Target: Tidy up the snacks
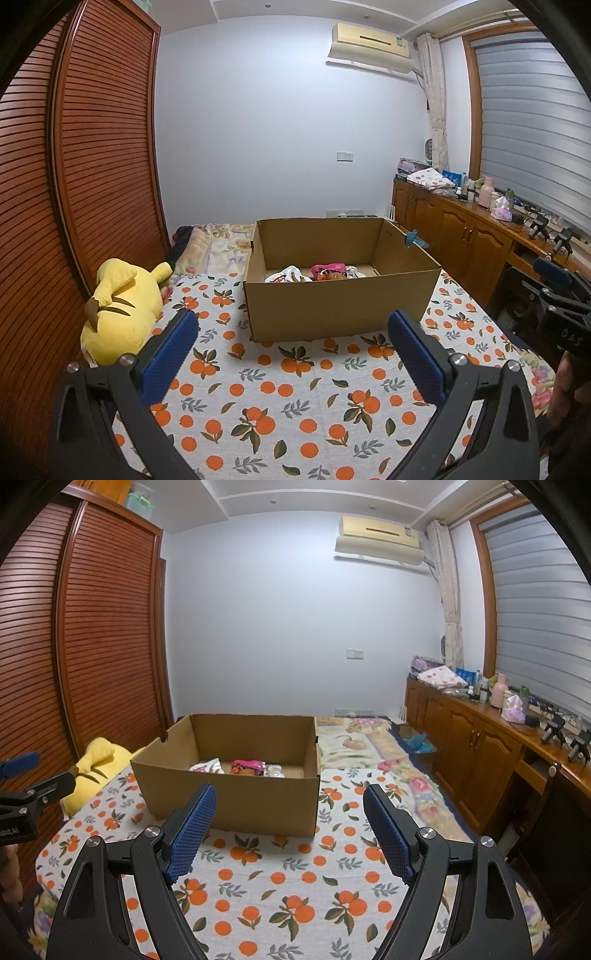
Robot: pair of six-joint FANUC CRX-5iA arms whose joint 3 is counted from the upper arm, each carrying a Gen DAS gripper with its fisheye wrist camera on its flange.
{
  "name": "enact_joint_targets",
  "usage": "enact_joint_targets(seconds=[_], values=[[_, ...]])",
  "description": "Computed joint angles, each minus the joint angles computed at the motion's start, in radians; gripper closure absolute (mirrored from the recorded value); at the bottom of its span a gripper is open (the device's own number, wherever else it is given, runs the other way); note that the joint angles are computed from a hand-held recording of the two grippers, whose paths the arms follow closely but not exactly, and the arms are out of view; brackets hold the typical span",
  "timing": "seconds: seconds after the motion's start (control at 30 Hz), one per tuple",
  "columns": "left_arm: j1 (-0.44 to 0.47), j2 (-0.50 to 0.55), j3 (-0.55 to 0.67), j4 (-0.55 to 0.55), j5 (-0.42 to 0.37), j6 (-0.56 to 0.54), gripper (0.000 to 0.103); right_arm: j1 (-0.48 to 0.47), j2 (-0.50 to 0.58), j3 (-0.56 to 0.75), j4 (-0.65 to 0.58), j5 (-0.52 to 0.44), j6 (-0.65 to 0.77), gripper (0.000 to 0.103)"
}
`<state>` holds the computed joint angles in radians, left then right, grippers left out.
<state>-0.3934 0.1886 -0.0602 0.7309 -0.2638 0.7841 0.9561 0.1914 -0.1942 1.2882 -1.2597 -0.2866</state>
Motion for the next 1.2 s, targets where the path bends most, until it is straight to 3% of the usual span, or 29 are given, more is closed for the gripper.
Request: enact_joint_targets(seconds=[1.2], values=[[0.004, 0.003, 0.010, -0.049, 0.002, 0.035, 0.000, 0.001, 0.004, 0.003, 0.000, 0.000, -0.007, 0.019]])
